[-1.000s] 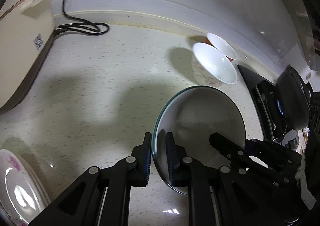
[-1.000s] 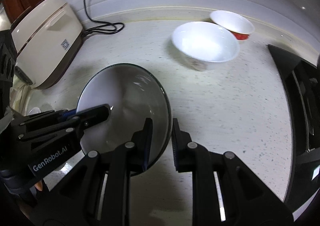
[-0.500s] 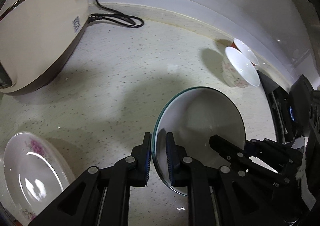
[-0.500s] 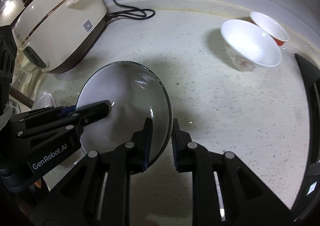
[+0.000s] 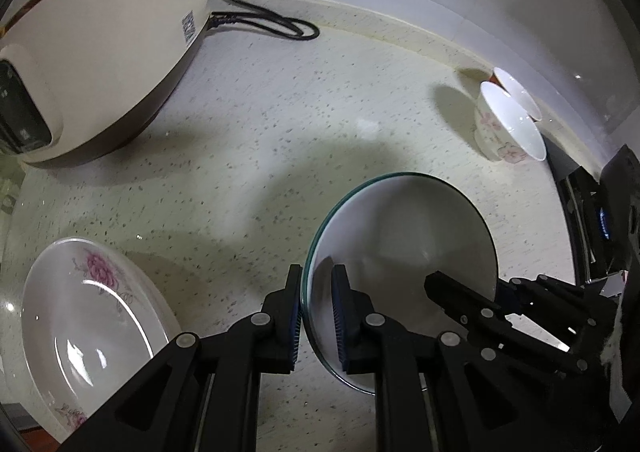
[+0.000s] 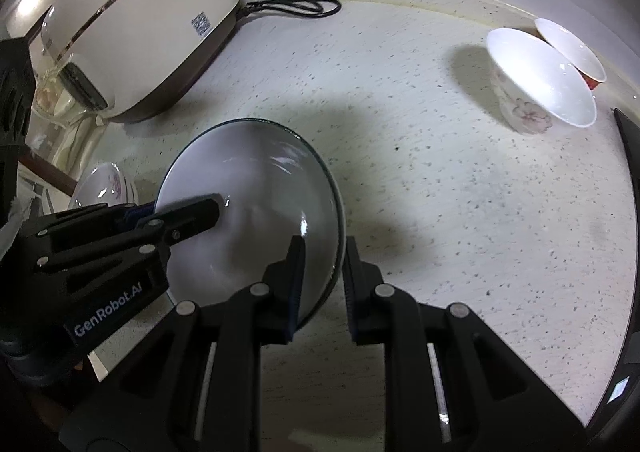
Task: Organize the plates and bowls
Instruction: 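Carry the large bowl beside the plate stack and lower it with both tools, then open both tools to release the large bowl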
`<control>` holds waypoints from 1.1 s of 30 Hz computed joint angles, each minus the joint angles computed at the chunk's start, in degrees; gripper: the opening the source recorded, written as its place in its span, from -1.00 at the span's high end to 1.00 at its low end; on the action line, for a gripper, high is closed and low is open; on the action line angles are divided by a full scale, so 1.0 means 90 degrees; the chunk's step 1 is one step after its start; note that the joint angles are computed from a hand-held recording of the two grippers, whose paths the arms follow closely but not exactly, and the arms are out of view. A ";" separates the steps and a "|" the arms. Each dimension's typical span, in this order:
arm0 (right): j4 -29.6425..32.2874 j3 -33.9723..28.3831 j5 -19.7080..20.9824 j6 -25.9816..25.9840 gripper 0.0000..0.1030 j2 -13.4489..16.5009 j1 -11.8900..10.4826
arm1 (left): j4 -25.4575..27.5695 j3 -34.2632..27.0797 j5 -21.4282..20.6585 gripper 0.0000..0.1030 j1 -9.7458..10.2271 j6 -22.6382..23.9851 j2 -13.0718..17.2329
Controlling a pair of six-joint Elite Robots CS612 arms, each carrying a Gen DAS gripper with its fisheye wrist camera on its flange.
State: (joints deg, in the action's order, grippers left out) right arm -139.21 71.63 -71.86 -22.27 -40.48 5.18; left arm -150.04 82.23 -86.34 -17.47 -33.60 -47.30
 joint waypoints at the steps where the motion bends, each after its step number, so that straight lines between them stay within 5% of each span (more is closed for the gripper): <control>1: 0.0022 0.0000 -0.0012 -0.0036 0.59 0.0004 0.0009 | 0.0029 0.0001 0.0009 0.72 0.0000 -0.0011 0.0001; 13: 0.0300 -0.0103 0.0187 0.0109 0.53 0.0053 -0.0016 | 0.0069 0.0002 0.0383 0.67 -0.0070 0.0135 -0.0029; 18: 0.0123 -0.0048 0.0352 0.0324 -0.02 0.0009 -0.0068 | 0.0061 0.0002 0.0462 0.61 -0.0085 0.0126 -0.0038; 23: -0.0007 -0.0053 0.0481 0.0569 -0.04 0.0001 -0.0119 | -0.0054 0.0020 0.0445 0.20 -0.0062 0.0022 -0.0047; 33: -0.0195 -0.0042 0.0852 0.0950 -0.04 0.0011 -0.0234 | -0.0328 -0.0003 0.0340 -0.09 -0.0034 -0.0034 -0.0015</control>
